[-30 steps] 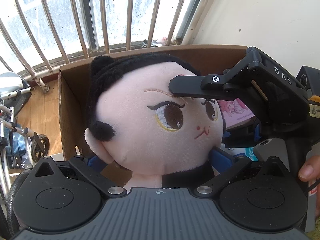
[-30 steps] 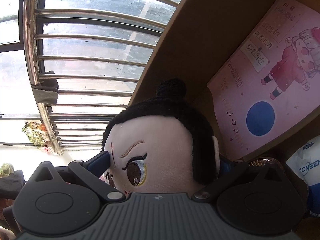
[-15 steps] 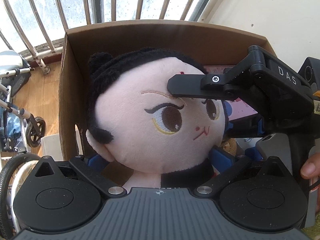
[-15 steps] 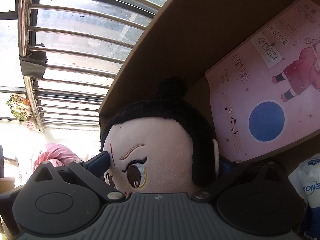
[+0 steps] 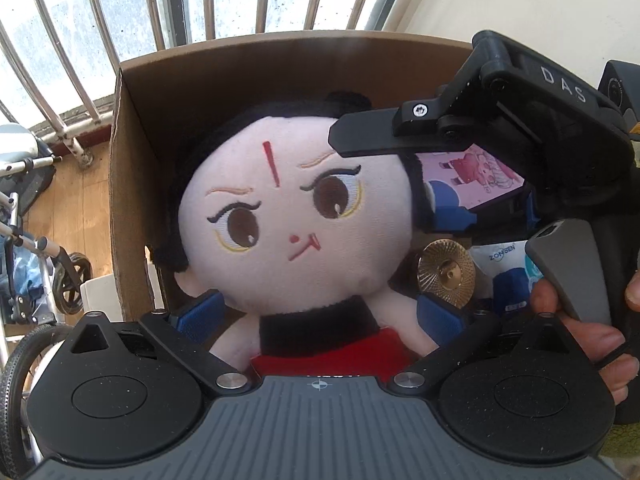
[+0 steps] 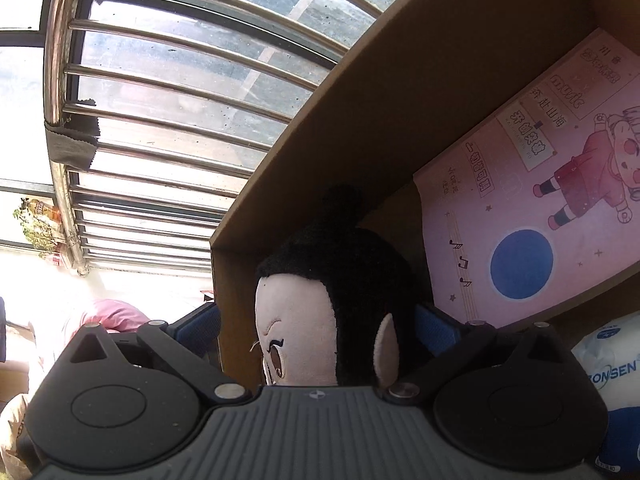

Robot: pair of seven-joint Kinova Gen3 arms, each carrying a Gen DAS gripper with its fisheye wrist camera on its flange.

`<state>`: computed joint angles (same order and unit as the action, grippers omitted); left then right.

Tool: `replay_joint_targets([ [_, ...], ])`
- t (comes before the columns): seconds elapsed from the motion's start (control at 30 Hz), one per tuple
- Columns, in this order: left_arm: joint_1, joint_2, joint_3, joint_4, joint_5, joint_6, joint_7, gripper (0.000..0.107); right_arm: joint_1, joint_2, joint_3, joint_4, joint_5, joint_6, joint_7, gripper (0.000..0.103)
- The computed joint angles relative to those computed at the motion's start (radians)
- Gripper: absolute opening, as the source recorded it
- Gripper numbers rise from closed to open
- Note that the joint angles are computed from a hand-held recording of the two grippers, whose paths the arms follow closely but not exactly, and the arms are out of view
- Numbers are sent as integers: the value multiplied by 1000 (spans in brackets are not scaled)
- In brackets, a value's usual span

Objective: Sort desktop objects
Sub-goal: 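Lower the plush doll into the box beside the workbook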

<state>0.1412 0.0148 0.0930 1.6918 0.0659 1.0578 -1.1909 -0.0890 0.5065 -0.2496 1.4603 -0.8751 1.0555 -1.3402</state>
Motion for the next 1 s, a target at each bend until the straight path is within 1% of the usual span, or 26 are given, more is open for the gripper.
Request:
replay_joint_targets([
  [0.13, 6, 1, 5, -1, 3, 5, -15, 102, -69, -30, 34, -57, 129, -28, -51, 103],
  [0.23, 8, 6, 5, -1, 13, 7, -20, 102, -104, -36, 39, -89, 214, -23, -66, 102],
  [0.37, 21, 13, 12, 1, -23, 1, 2, 102, -133, -19, 42, -134, 292, 20, -90, 89],
  [0.4, 26, 15, 14, 3, -32, -3, 11, 102, -149, -20, 49, -138, 315, 21, -97, 88],
  [0.53, 26, 13, 11, 11, -36, -16, 13, 102, -142, -27, 32, -126, 318, 1, -77, 86],
  [0.77, 22, 15, 8, 10, -26, -28, 8, 102, -92, -6, 12, -99, 244, -9, -40, 86],
  [1.0, 22, 17, 7, 5, -37, -33, 8, 102, -68, -1, 5, -72, 195, -25, -19, 86],
])
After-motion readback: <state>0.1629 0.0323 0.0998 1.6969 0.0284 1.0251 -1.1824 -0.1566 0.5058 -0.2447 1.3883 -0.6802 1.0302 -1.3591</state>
